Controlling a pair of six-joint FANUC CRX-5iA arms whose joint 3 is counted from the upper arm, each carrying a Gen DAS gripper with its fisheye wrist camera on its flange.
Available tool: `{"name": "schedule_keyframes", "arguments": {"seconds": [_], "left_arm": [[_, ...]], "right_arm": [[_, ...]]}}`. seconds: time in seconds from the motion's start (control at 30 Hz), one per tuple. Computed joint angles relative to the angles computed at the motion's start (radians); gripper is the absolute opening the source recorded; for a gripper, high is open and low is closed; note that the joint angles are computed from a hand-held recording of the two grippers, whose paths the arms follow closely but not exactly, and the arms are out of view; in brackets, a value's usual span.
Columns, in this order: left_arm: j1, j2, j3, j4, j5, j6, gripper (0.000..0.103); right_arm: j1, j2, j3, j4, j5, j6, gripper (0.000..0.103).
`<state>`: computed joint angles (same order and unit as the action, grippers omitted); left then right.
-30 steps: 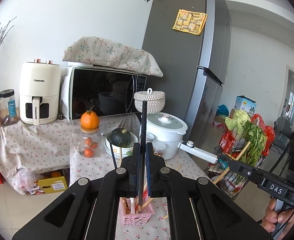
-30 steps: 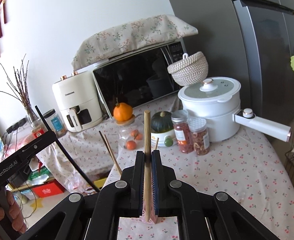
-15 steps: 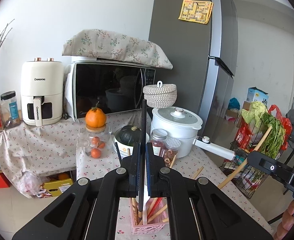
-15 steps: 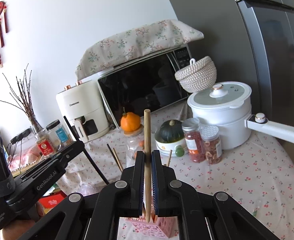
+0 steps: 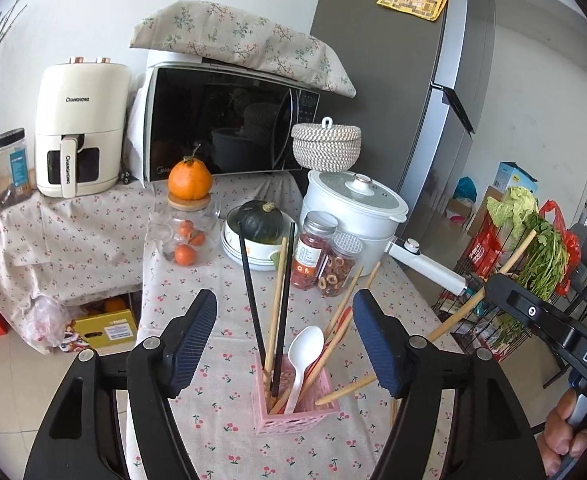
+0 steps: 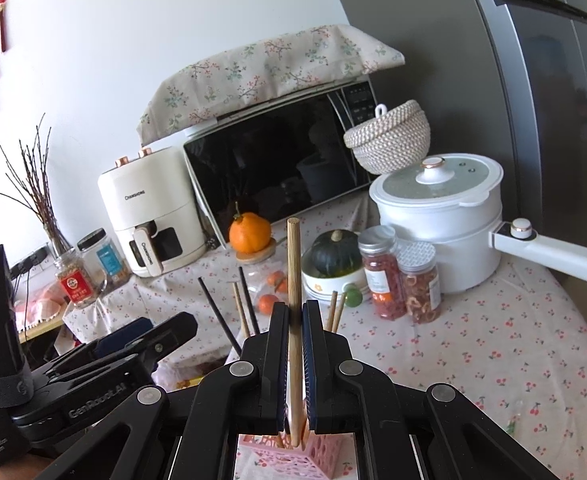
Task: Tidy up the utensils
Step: 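Insert the wooden chopstick into the pink basket with the right tool and open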
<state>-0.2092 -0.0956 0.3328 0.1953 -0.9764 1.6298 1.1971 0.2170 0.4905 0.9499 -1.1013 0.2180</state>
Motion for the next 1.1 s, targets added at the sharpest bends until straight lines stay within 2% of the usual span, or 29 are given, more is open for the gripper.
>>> {"name": "schedule_keyframes", "arguments": {"seconds": [0.17, 0.4, 0.5, 0.53, 0.6, 0.67, 0.87, 1.1], "left_arm": [[0.037, -0.023, -0.033, 0.033, -0.066, 0.007, 0.083], [0.058, -0.041, -0.060, 0.037, -0.134, -0.005, 0.087], [0.059, -0.048, -0.069, 0.034, -0.153, 0.004, 0.090], [0.055, -0.045, -0.061, 0.023, -0.171, 0.017, 0.091], [0.052, -0.036, -0.048, 0.014, -0.207, 0.040, 0.092], [0.052, -0.030, -0.045, 0.023, -0.225, 0.044, 0.094], [0.008, -0.038, -0.038, -0.035, -0.221, 0.057, 0.103], [-0.047, -0.056, -0.054, -0.094, -0.190, 0.092, 0.103]], "right_arm": [[-0.008, 0.026, 0.030, -0.020, -0.010, 0.015, 0.006], [-0.017, 0.082, 0.099, -0.065, -0.056, 0.066, 0.006], [-0.026, 0.076, 0.079, -0.081, -0.038, 0.053, 0.008], [-0.028, 0.075, 0.078, -0.090, -0.038, 0.054, 0.012], [-0.030, 0.072, 0.074, -0.095, -0.046, 0.041, 0.030], [-0.028, 0.052, 0.040, -0.077, -0.034, 0.004, 0.054], [-0.018, 0.007, -0.010, -0.054, -0.064, -0.016, 0.075], [-0.001, -0.034, -0.046, -0.074, -0.172, 0.031, 0.091]]}}
